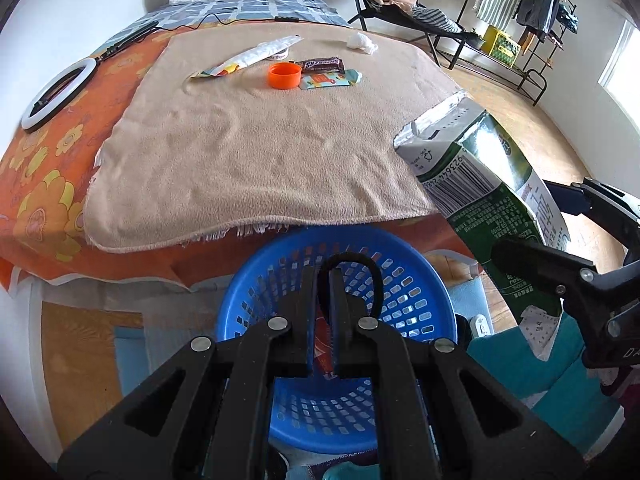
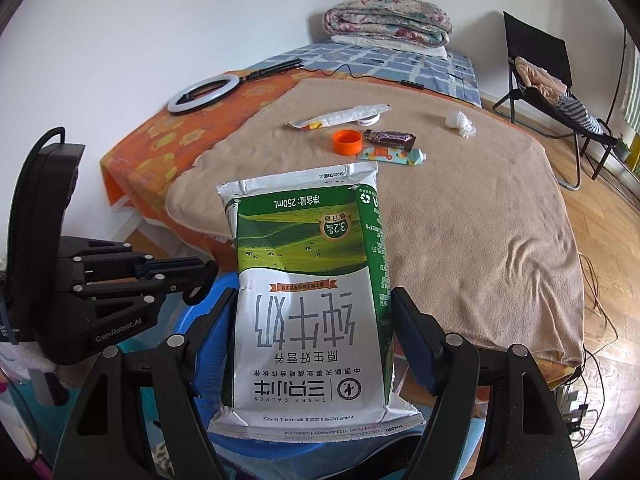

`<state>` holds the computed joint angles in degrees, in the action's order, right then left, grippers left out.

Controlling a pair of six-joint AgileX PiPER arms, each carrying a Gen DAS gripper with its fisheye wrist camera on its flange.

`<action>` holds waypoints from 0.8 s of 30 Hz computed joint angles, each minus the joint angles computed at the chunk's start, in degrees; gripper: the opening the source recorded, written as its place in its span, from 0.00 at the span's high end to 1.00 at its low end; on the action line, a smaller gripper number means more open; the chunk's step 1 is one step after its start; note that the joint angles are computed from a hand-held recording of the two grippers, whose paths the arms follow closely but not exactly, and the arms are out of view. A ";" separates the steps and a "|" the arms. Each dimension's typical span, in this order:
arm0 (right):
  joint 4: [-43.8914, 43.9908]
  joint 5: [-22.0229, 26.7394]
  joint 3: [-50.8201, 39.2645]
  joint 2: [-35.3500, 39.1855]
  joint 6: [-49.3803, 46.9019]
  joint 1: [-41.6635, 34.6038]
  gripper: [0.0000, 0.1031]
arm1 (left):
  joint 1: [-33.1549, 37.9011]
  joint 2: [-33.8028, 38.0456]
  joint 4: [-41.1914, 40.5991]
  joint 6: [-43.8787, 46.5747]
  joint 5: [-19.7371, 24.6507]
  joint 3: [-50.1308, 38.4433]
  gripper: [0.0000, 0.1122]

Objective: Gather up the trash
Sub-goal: 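Carry the hair tie and milk carton to the blue basket and release both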

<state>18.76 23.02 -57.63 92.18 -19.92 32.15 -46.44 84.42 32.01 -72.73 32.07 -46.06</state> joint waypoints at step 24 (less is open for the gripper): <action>2.42 -3.38 6.26 8.06 -1.29 2.26 0.27 | 2.39 5.04 -6.80 3.96 -4.99 5.01 0.97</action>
